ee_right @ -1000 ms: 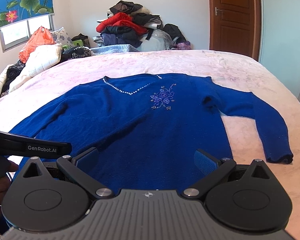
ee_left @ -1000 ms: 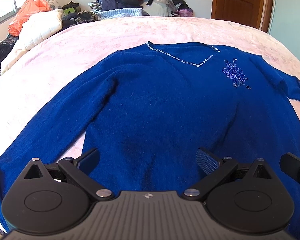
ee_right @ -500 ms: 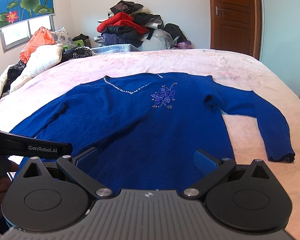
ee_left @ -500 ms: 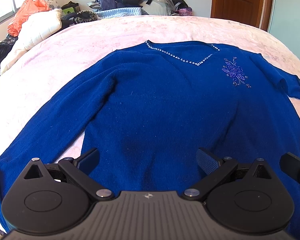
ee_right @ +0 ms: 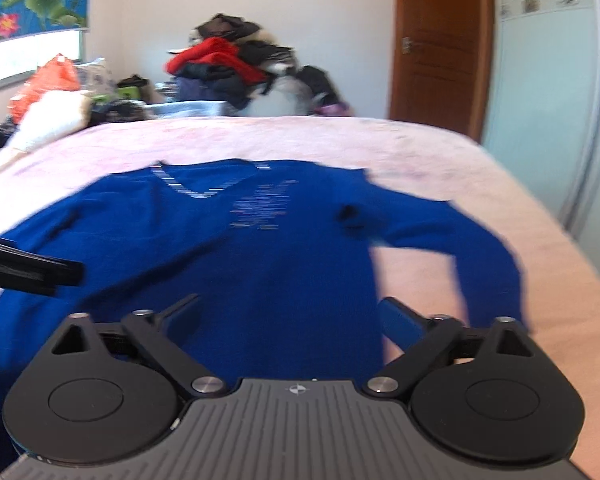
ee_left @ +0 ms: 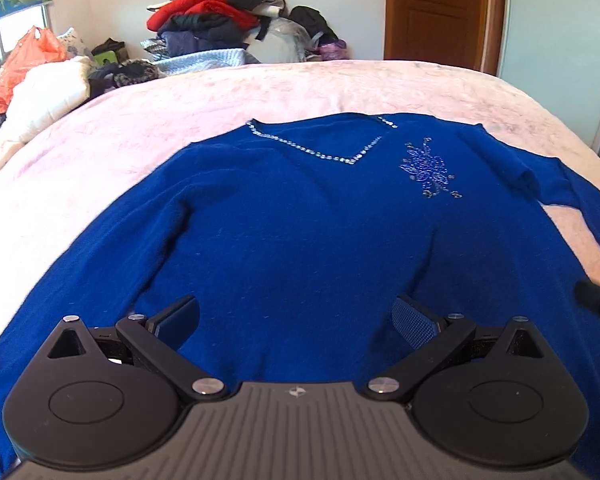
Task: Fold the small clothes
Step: 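Grasp the blue sweater's sleeve cuff with the right gripper, then lift the sleeve with the right gripper and fold it across the sweater body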
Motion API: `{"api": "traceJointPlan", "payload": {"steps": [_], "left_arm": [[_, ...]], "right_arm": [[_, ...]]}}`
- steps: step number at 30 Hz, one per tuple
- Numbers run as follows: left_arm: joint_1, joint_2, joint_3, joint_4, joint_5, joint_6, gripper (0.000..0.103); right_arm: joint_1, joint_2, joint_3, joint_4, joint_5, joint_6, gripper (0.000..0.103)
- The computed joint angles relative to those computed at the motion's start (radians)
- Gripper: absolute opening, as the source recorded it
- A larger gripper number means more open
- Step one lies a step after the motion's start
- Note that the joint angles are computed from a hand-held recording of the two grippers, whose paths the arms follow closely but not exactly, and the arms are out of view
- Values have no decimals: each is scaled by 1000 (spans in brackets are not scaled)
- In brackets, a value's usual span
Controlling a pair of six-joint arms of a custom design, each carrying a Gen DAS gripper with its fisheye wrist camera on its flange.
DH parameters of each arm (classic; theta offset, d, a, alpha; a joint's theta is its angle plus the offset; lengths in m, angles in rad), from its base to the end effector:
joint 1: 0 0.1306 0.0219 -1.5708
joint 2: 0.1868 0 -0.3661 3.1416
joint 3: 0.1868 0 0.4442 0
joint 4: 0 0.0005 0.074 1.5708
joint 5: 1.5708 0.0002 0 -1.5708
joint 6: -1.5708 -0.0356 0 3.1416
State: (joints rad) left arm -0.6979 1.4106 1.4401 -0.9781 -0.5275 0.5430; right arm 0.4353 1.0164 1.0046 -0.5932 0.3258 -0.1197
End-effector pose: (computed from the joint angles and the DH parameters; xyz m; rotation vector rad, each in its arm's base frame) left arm 0.4223 -0.3314 0.4244 -0.0215 2.3504 0.0767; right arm 0.3886 0.1676 0.4056 -0.1536 2.1345 -0.0308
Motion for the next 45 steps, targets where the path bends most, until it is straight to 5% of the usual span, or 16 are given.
{"api": "traceJointPlan", "payload": {"steps": [6,16,17,19,22,27,33,41,45], "left_arm": [[21,35,31,-12,91,16,103],[19,77,62,-38,72,-11,103],[18,80,65,-42,69,-13,103],[19,87,71,-49,62,-16,103],[23,93,76,-56,61,-17,103],[35,92,80,-51,56,-24,103],[59,90,85,-52,42,-15,103],[95,76,78,-58,22,17,103],[109,66,73,-55,6,23,103]], "right_arm": [[-113,9,-25,3,62,32,76],[-247,110,-12,77,-58,116,59],[-257,116,-6,83,-67,113,55],[-269,118,-5,90,-57,98,29],[-299,106,-10,98,-105,43,11],[-419,98,-5,131,-392,-228,12],[-583,127,-16,365,-728,-656,12],[-678,183,-11,637,-821,-1019,13],[-705,211,-13,785,-799,-1190,13]]}}
